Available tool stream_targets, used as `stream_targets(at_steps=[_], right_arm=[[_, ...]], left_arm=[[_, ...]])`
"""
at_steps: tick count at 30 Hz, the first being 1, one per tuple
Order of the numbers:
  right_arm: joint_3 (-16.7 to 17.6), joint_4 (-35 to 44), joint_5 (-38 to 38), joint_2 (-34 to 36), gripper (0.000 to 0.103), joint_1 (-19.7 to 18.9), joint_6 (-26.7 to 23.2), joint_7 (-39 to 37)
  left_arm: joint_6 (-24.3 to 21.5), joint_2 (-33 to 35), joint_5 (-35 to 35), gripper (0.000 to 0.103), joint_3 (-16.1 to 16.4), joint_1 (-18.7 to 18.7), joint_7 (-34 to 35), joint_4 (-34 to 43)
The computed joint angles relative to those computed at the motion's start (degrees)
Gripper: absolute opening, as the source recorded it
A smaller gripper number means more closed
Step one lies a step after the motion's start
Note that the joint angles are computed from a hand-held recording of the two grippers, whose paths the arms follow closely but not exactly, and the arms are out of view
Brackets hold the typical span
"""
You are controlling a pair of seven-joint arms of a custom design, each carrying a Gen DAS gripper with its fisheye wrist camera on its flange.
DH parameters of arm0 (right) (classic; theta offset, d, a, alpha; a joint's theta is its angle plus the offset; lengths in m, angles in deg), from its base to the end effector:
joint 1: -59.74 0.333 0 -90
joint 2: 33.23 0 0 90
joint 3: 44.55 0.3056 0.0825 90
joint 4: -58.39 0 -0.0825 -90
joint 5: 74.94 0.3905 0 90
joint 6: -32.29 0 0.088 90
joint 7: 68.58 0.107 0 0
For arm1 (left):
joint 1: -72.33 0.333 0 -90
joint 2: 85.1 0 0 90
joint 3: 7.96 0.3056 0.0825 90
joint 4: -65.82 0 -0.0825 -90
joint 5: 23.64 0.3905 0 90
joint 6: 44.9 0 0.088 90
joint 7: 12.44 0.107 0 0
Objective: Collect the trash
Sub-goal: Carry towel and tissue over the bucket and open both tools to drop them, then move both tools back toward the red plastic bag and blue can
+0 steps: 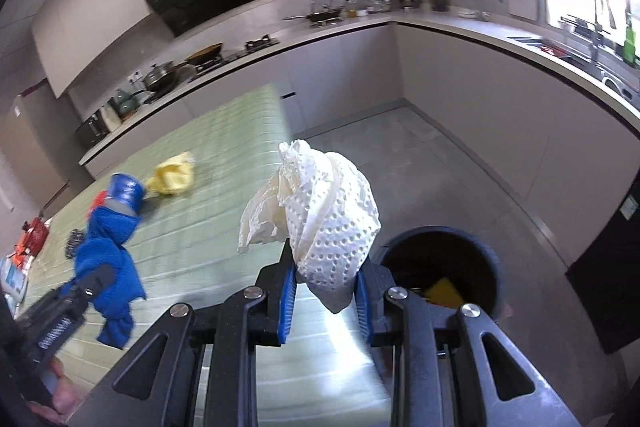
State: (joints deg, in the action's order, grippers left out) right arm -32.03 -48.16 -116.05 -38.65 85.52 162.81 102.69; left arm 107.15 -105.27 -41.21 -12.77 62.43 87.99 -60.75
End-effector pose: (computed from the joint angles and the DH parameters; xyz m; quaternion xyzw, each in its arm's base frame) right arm 0.4645 0.3530 0.6054 -0.5026 0.7658 -0.2546 0.3100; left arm 0.4921 -0.1260 0.6036 -0.5682 0.7201 -0.3526 0.1852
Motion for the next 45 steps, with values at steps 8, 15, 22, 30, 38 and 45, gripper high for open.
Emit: stream_targets(at_steps=[8,15,22,30,38,45], right_arm=[[-5.4,-16.2,11.9,-9.8,0.028,-5.9,9.2,-14.6],[-7.6,-20.5,22.2,-8.0,0.028,-9.7,15.1,-29.0],[-8.4,-21.5,29.5,-4.5,0.032,-11.9,20.0,-39.3],[-8.3,-21.5,26.0,-3.6,0.064,-14.7,21.9,-38.4],[-8.3,-25.4,25.3,-8.2,0.064,-17.6,22.8,-36.9],[-5.6,-24.6,19.4,-10.4,0.064,-19.5,19.9,-31.4]], left_arm=[[-0.3,5.5,9.5,0.035,-9.4,-1.8,-17.9,4.8],[-1.8,13.1,19.1,0.035,-12.1,-4.9,-28.8,10.9],[-4.8,18.7,27.8,0.035,-12.2,-7.6,-38.1,15.1],[-7.3,23.9,32.4,0.035,-11.5,-10.4,-42.8,19.0],[-10.8,28.1,33.0,0.053,-11.0,-13.0,-43.2,23.6],[-10.4,26.1,36.7,0.078,-10.7,-13.6,-45.7,23.7]])
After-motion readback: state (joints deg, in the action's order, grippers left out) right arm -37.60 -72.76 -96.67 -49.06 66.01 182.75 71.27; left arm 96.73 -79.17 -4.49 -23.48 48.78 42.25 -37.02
